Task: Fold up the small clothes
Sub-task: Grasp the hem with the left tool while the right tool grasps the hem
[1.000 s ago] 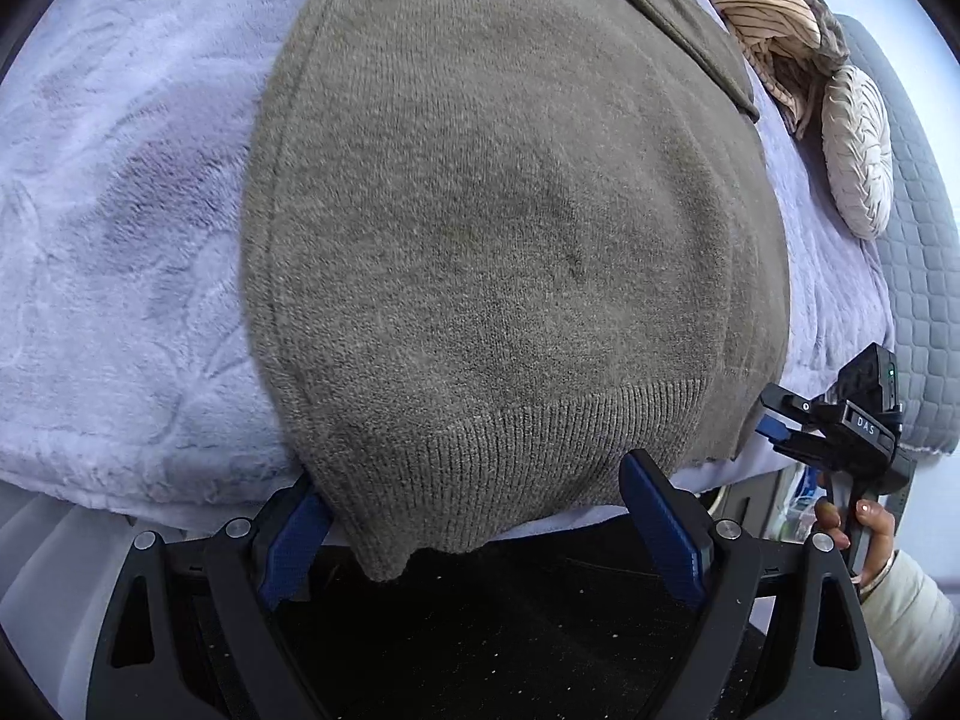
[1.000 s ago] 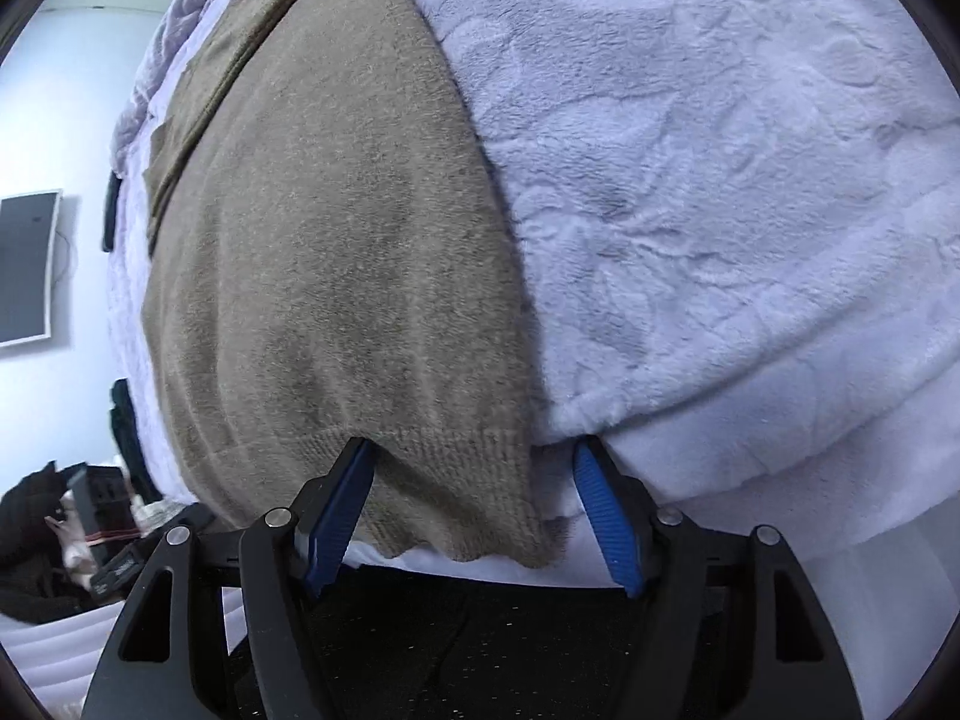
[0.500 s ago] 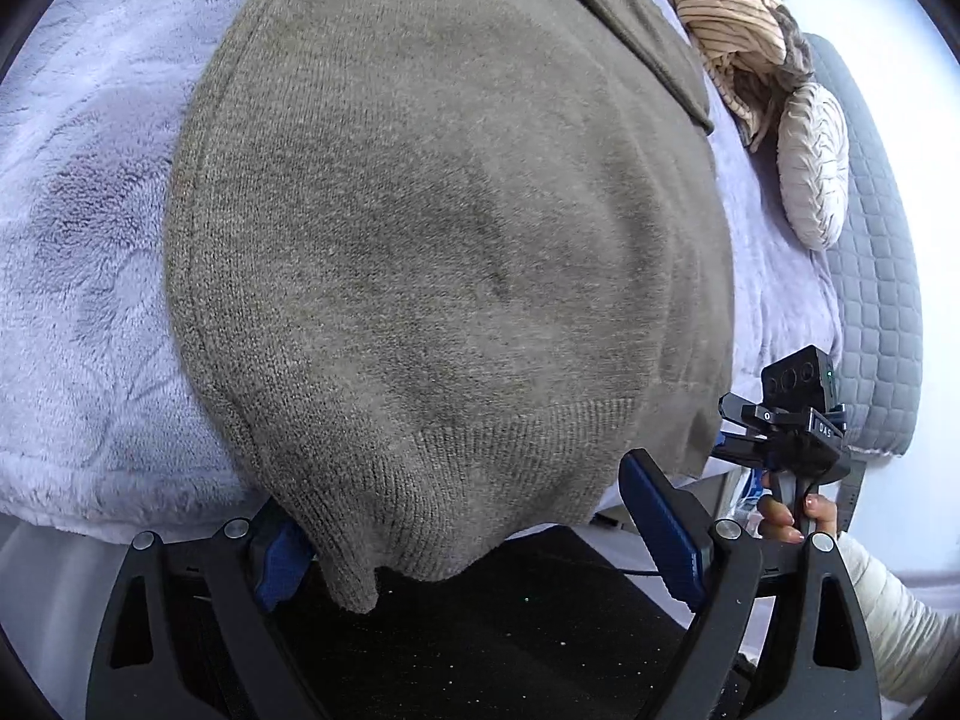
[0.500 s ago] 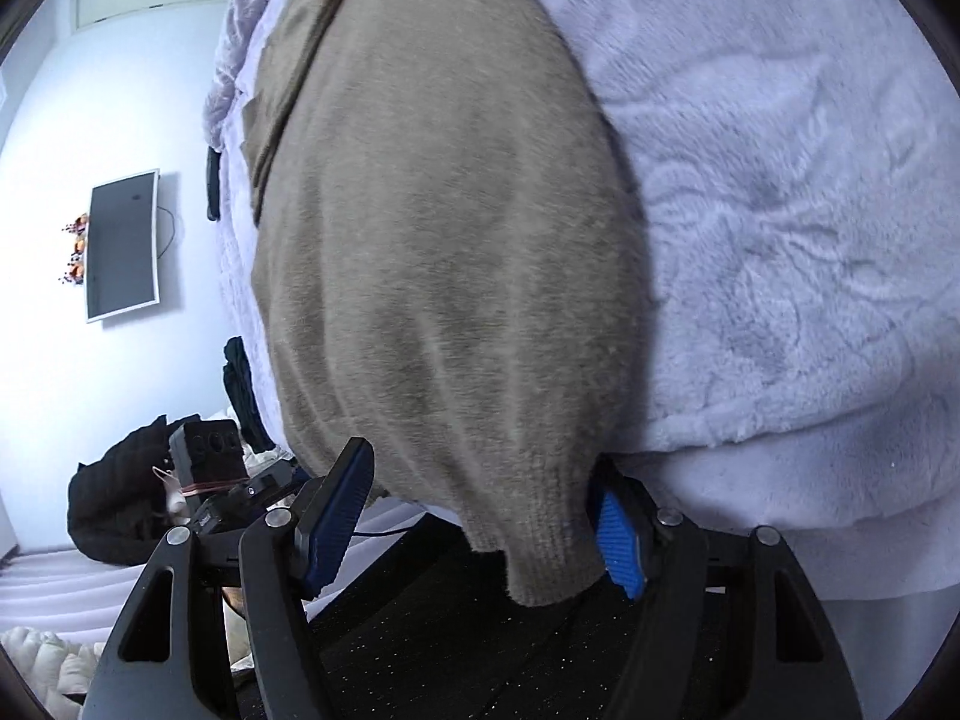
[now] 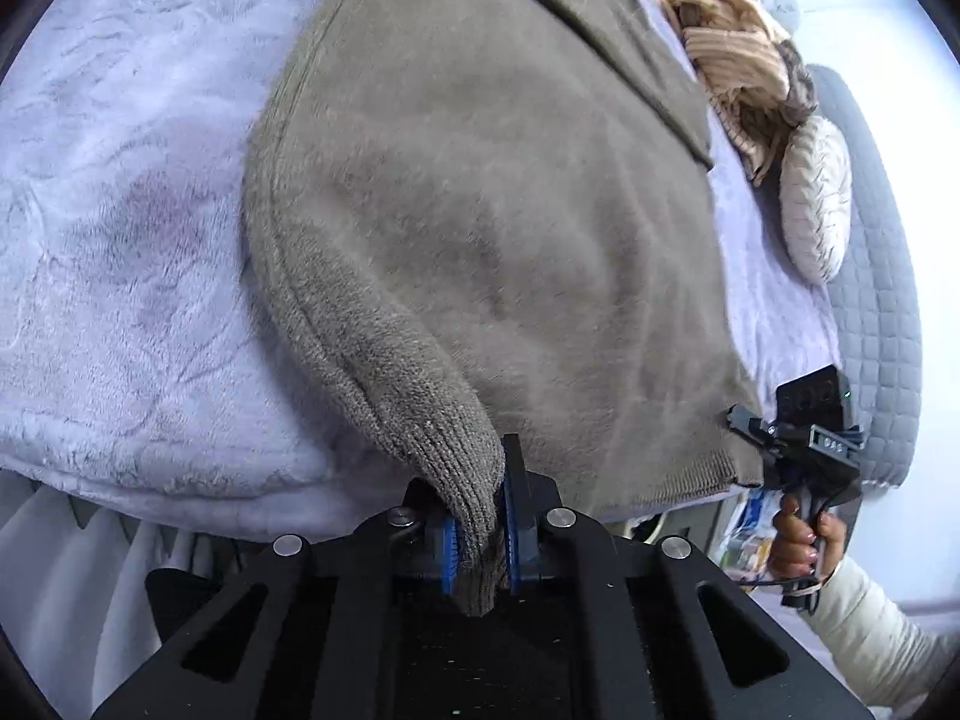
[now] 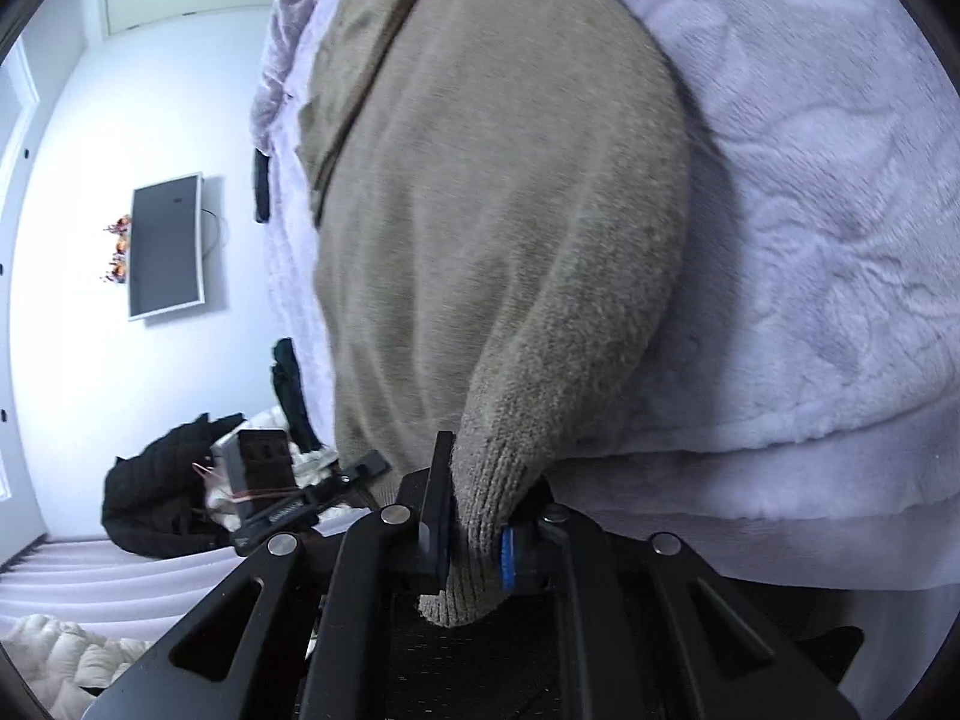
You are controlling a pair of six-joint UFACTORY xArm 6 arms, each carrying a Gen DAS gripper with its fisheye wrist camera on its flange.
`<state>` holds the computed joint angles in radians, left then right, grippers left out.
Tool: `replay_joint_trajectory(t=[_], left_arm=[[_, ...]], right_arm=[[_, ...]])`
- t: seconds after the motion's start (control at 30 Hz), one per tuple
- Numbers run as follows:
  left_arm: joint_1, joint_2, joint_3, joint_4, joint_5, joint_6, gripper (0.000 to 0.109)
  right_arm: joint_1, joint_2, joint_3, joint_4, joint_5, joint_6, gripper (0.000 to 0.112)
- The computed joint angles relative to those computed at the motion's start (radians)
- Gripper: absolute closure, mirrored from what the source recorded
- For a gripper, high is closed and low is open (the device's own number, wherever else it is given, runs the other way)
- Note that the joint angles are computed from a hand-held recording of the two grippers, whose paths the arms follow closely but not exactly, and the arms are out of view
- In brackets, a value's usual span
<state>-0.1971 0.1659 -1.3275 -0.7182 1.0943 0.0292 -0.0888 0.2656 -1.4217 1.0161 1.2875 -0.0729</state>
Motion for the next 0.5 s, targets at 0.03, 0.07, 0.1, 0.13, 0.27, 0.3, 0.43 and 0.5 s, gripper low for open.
replay_joint_trajectory(t=[0.03,0.07,0.1,0.13,0.27,0.3,0.43,0.5], left_arm=[[0.001,0.003,-0.009,-0.014,-0.005,-0.001,0.096],[0.001,0.006,-0.02,-0.028,-0.012,-0.001,0.096],[0.0,0.014,-0.037,-0.041,-0.018,-0.002,0.096],[-0.002,0.025,-0.058,-0.053,-0.025,-0.006,0.096],[0.0,0.094,-0.168,-0.102,-0.048,-0.025,0.096],[0.004,0.114,-0.203,-0.107,-0.049,-0.028,0.096],[0.013,0.23,-0.4,-0.107,-0.054,-0.055,0.096],[0.017,0.314,-0.536,-0.094,-0.05,-0.084,0.096]], right_arm=[[-0.003,0.001,-0.004,0.014,0.002,-0.001,0.1],[-0.003,0.007,-0.016,0.033,0.001,0.001,0.1],[-0.003,0.015,-0.029,0.052,0.001,0.002,0.1],[-0.003,0.023,-0.044,0.068,0.002,0.004,0.1],[-0.002,0.085,-0.15,0.129,0.011,0.02,0.1],[0.001,0.103,-0.181,0.138,0.01,0.027,0.1],[0.005,0.216,-0.382,0.186,0.011,0.065,0.1],[0.007,0.304,-0.533,0.191,0.018,0.094,0.1]])
